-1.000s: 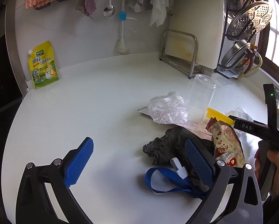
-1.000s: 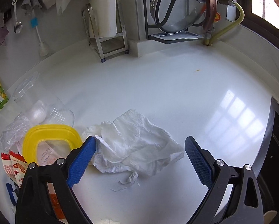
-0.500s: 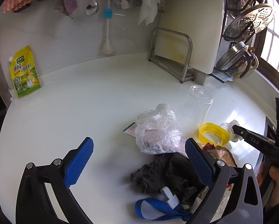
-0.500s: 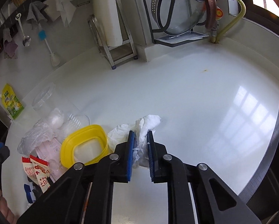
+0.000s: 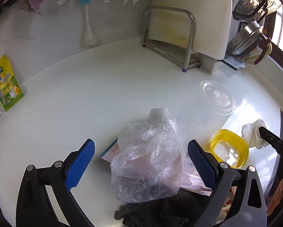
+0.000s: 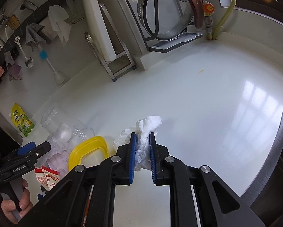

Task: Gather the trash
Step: 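Grasp the clear plastic bag with the left tool while the right tool holds the tissue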

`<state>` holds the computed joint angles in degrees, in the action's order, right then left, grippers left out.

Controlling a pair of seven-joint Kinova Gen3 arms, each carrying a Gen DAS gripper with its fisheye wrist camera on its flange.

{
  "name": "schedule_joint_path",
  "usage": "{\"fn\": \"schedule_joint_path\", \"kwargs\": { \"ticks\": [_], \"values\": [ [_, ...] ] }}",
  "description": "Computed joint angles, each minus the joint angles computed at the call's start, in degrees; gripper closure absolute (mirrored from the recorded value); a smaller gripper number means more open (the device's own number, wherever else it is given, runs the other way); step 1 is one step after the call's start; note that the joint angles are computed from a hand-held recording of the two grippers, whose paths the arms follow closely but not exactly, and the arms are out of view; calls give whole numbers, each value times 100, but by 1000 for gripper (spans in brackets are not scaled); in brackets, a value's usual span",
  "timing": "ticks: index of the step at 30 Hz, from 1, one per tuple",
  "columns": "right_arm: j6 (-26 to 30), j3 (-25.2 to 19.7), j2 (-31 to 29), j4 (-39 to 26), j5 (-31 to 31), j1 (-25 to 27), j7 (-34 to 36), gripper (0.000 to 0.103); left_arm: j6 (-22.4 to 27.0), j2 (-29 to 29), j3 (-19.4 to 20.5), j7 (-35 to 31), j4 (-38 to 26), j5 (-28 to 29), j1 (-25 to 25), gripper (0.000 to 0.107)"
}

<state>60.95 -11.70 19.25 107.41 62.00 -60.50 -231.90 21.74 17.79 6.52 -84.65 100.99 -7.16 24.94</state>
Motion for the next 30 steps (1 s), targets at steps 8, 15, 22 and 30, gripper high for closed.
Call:
{"fn": "schedule_joint_path", "kwargs": {
  "ticks": [8,15,22,30],
  "values": [
    [-167,-17,-30,68,50,65,-30,90,210,287,-23,99,-280,-130,98,11],
    [-212,-27,-78,139,107,73,-118,90,448,419,232,-250,-435,94,-85,47],
    [-250,-18,-42,98,54,96,-24,90,222,257,372,-653,-269,635,-384,78],
    [-175,-13,-36,92,76,43,-37,90,-368,-242,43,-425,200,528,-206,82]
  ]
}}
